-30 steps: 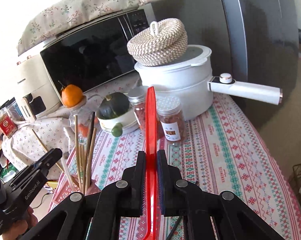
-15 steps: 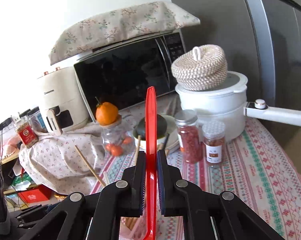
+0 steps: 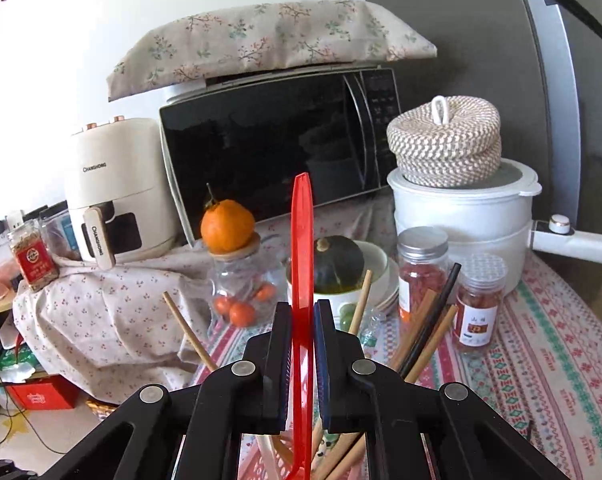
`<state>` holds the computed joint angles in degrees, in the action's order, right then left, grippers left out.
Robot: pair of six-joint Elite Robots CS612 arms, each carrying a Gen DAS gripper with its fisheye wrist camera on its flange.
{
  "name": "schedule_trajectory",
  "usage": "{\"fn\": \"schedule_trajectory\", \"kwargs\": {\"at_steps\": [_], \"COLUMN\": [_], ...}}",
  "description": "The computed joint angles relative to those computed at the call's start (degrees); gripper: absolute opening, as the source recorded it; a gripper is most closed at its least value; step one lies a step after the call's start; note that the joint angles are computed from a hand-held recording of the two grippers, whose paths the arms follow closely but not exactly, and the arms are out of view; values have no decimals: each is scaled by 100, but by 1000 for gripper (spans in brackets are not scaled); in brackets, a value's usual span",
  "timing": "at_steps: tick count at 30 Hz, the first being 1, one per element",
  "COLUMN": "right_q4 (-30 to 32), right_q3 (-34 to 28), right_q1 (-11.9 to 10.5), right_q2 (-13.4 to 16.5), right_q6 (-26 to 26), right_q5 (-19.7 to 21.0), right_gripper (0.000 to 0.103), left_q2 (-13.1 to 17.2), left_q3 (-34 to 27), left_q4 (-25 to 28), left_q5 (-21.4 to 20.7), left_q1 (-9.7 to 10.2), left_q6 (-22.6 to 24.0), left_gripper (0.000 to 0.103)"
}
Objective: Organize utensils
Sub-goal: 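Lower the red spoon into the pink basket and open the right gripper, then grasp the last bamboo chopstick with right while left grasps the black chopstick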
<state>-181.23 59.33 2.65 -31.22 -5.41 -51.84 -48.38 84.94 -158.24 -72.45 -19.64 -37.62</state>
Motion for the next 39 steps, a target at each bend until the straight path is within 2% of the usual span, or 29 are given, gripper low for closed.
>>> {"fn": "schedule_trajectory", "kwargs": {"at_steps": [3, 9, 12, 15, 16, 18, 21, 26, 28, 30, 32, 36, 39], "right_q4": [-219, -420, -407, -362, -341, -372, -331, 206, 410, 524, 858, 1729, 2599], "right_q3": [-27, -126, -156, -142, -129, -81, -9, 130, 198, 265, 280, 179, 30], "right_q1": [62, 133, 141, 111, 98, 56, -34, -198, -262, -308, -346, -474, -539], "right_q2": [58, 170, 199, 185, 168, 125, 40, -173, -265, -347, -424, -470, -469], "right_q6": [-10, 7, 94, 237, 251, 295, 340, 200, 153, 171, 89, -18, -217], "right_q5": [-253, -580, -634, -499, -438, -268, 18, 147, 25, -292, -616, -742, -880], "right_gripper": [9, 10, 11, 13, 21, 44, 62, 84, 91, 101, 102, 103, 102], "left_q2": [-1, -4, 7, 23, 28, 39, 58, 88, 106, 126, 149, 209, 285], "left_q3": [25, 68, 66, 46, 37, 23, 3, -32, -62, -102, -146, -266, -412], "left_q4": [29, -14, -16, 29, 54, 76, 78, -31, -57, -60, -46, 33, 197], "left_q5": [60, 161, 219, 222, 220, 177, 120, 7, -30, -56, -64, -248, -352], "left_q1": [3, 18, 18, 13, 8, 0, -22, -74, -98, -125, -156, -190, -224], "left_q6": [5, -102, -138, -133, -118, -76, -16, 54, 91, 139, 156, 107, 192], "left_gripper": [103, 103, 103, 103, 103, 103, 103, 103, 103, 103, 103, 103, 103]}}
